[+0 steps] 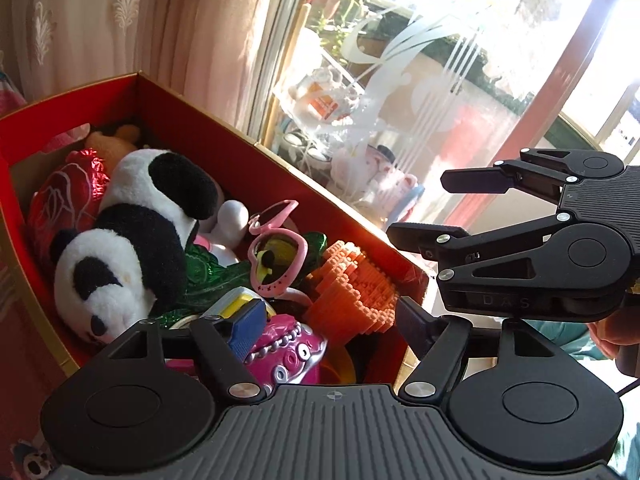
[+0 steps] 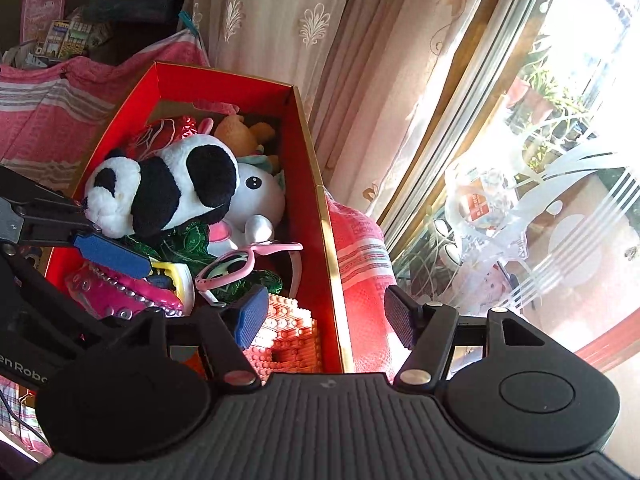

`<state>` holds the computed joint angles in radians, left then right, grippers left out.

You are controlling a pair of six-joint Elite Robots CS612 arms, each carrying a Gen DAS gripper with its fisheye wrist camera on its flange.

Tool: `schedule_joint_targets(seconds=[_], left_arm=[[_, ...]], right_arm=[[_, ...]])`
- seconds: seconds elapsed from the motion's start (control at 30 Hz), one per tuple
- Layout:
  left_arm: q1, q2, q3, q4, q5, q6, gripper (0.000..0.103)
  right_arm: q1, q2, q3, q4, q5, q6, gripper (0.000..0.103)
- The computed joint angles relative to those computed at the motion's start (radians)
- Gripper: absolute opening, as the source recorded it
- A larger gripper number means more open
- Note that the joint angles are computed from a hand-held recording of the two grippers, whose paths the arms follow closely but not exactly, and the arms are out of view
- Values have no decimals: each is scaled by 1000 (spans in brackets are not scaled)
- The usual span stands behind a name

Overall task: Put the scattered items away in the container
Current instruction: 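Open both tools to drop the orange basket into the box, then move both tools back from the box to the remaining toys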

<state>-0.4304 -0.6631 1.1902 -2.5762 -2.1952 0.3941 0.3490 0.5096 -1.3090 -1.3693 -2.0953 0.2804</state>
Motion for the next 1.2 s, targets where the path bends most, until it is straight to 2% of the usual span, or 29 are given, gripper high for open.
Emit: schedule_joint_targets(seconds=[0.1,0.2,0.3,0.53,0.7,1.0,1.2], left_arm=[[5,-6,8,-3,-1,5,83],[12,-13,22,-21,-8,13,90],[19,-22,42,-57,3,12,90],[41,-26,48,-63,-5,-14,91],[57,-33,62,-98,3,-27,93],[97,-38,61,-144,49,-65,95],[134,-33,51,-172,113,-90,96]], right_arm=[[4,-2,3,-1,-3,9,73],[9,-5,9,-5,1,19,78],[15,-11,23,-8,-6,28,81],[30,-29,61,-23,-23,50,90],[42,-41,89,-45,-33,50,93],[66,-71,157,-150,-30,33,96],[81,-105,234,-265,33,0,97]])
